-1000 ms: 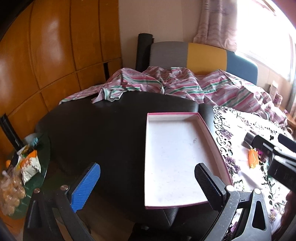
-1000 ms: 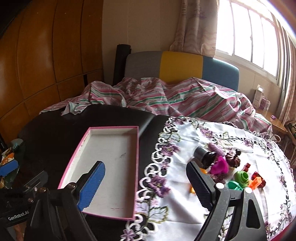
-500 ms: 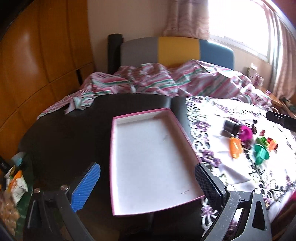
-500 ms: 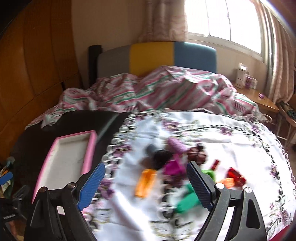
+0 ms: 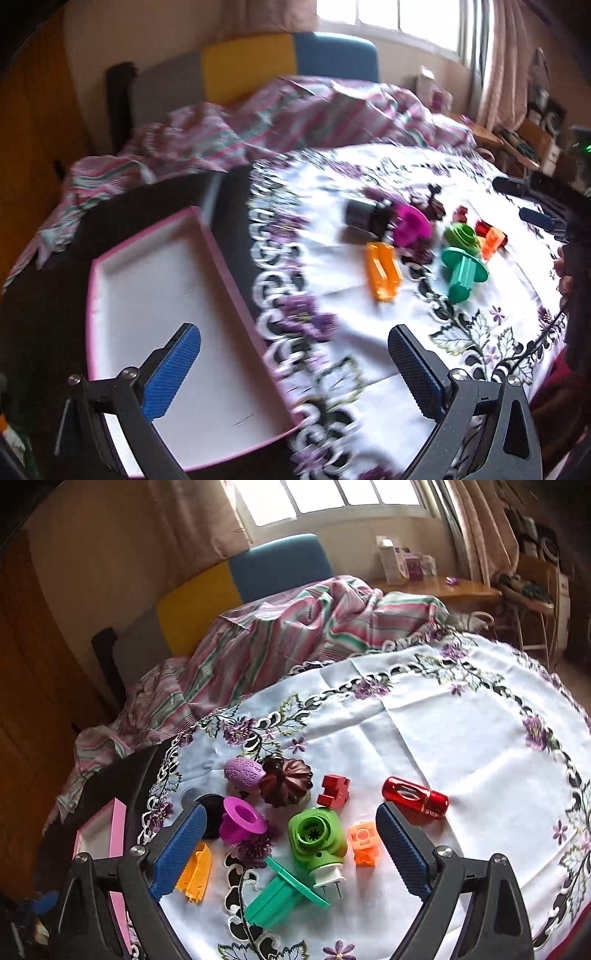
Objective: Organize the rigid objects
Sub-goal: 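Grasp the orange plastic piece with the left gripper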
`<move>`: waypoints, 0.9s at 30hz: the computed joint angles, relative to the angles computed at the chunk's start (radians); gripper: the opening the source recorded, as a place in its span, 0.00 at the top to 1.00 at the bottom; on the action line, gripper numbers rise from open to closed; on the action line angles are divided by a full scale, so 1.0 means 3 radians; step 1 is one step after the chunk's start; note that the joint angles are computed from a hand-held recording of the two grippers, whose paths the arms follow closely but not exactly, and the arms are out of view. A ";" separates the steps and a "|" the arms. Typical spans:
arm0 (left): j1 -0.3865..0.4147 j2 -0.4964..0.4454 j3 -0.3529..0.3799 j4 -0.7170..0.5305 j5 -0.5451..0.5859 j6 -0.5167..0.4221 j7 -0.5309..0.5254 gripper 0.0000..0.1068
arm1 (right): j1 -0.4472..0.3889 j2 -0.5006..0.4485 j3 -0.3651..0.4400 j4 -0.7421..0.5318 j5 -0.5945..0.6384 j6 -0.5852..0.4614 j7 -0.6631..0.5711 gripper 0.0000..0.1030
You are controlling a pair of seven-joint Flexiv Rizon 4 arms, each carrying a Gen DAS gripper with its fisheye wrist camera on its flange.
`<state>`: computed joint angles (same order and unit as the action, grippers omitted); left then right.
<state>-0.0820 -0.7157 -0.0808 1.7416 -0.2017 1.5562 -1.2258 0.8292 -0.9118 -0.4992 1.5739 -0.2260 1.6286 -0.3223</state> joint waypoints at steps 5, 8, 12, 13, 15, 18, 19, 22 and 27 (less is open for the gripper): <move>-0.0121 -0.0328 -0.0072 -0.0549 0.0010 -0.0366 0.0159 0.13 | -0.0055 0.0004 0.0072 -0.0030 -0.0002 -0.0006 -0.0015 0.08; -0.0230 -0.0532 -0.0031 -0.0902 0.0015 -0.0581 0.0192 0.18 | -0.0039 -0.0001 0.0049 -0.0042 -0.0031 -0.0028 -0.0023 0.08; -0.0373 -0.0822 0.0083 -0.1420 0.0025 -0.0983 0.0144 0.23 | -0.0059 -0.0006 0.0064 -0.0036 -0.0012 0.0009 -0.0006 0.08; -0.0424 -0.0906 0.0149 -0.1569 0.0035 -0.1090 0.0079 0.23 | -0.0064 -0.0007 0.0068 -0.0036 -0.0004 0.0010 -0.0002 0.08; -0.0453 -0.1012 0.0196 -0.1757 0.0060 -0.1254 0.0006 0.29 | -0.0085 -0.0007 0.0092 -0.0038 0.0018 0.0021 0.0006 0.08; -0.0456 -0.1170 0.0225 -0.2021 0.0101 -0.1557 -0.0070 0.75 | -0.0068 -0.0010 0.0066 -0.0024 0.0054 0.0029 0.0031 0.08; -0.0428 -0.1184 0.0191 -0.2026 0.0096 -0.1590 -0.0078 0.75 | -0.0072 -0.0010 0.0069 -0.0024 0.0059 0.0026 0.0033 0.08; -0.0362 -0.1057 0.0104 -0.1759 0.0110 -0.1343 -0.0086 0.75 | -0.0187 0.0003 0.0223 -0.0063 0.0036 0.0004 -0.0015 0.19; -0.0194 -0.0708 -0.0101 -0.1120 0.0063 -0.0848 0.0010 0.75 | -0.0464 0.0010 0.0637 -0.0225 -0.0153 -0.0173 -0.0226 0.32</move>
